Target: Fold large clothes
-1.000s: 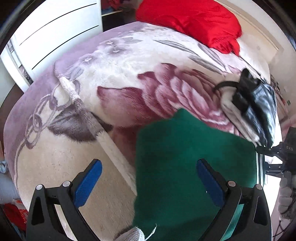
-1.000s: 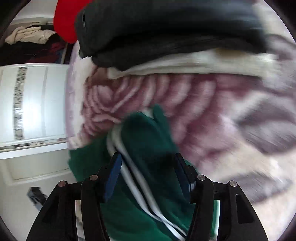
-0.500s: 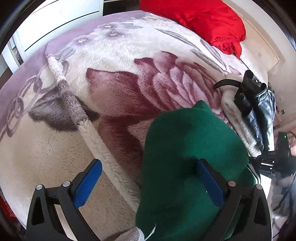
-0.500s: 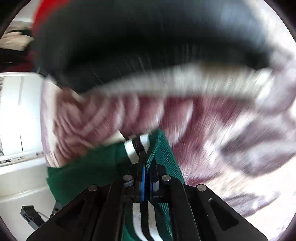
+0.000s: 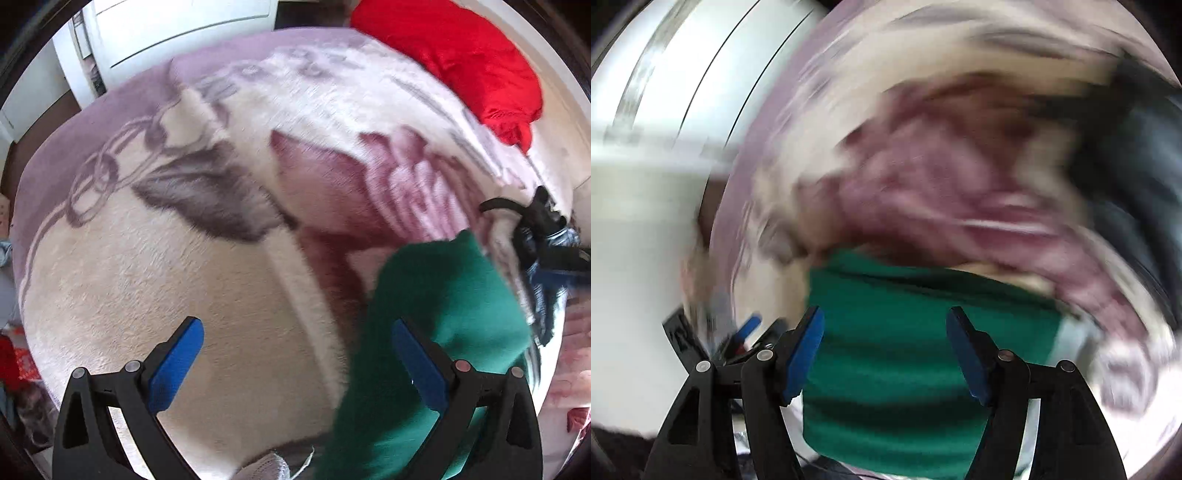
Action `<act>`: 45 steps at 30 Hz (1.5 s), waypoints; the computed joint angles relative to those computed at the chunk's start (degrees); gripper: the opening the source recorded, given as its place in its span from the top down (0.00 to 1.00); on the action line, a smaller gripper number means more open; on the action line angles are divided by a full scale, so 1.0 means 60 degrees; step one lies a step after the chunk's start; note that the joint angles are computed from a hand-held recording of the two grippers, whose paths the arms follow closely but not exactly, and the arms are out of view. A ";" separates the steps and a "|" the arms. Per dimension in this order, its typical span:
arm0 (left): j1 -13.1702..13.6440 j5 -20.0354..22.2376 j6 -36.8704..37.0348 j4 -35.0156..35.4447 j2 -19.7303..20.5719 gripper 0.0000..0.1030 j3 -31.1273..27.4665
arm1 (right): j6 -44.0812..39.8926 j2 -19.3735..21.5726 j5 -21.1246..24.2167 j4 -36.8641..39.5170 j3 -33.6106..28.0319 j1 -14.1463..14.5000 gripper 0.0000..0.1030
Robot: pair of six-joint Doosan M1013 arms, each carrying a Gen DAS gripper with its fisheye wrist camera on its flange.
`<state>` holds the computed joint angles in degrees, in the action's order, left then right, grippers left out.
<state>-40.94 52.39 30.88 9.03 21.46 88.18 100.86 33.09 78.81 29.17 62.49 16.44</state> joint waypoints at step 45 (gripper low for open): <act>0.1037 -0.1757 0.5810 -0.6315 0.1614 0.57 -0.1281 | 0.3954 -0.3666 -0.6783 0.1249 0.6802 -0.1732 0.97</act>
<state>-34.71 41.85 65.74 -28.87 31.15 80.49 124.58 11.09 38.12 36.66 103.30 6.05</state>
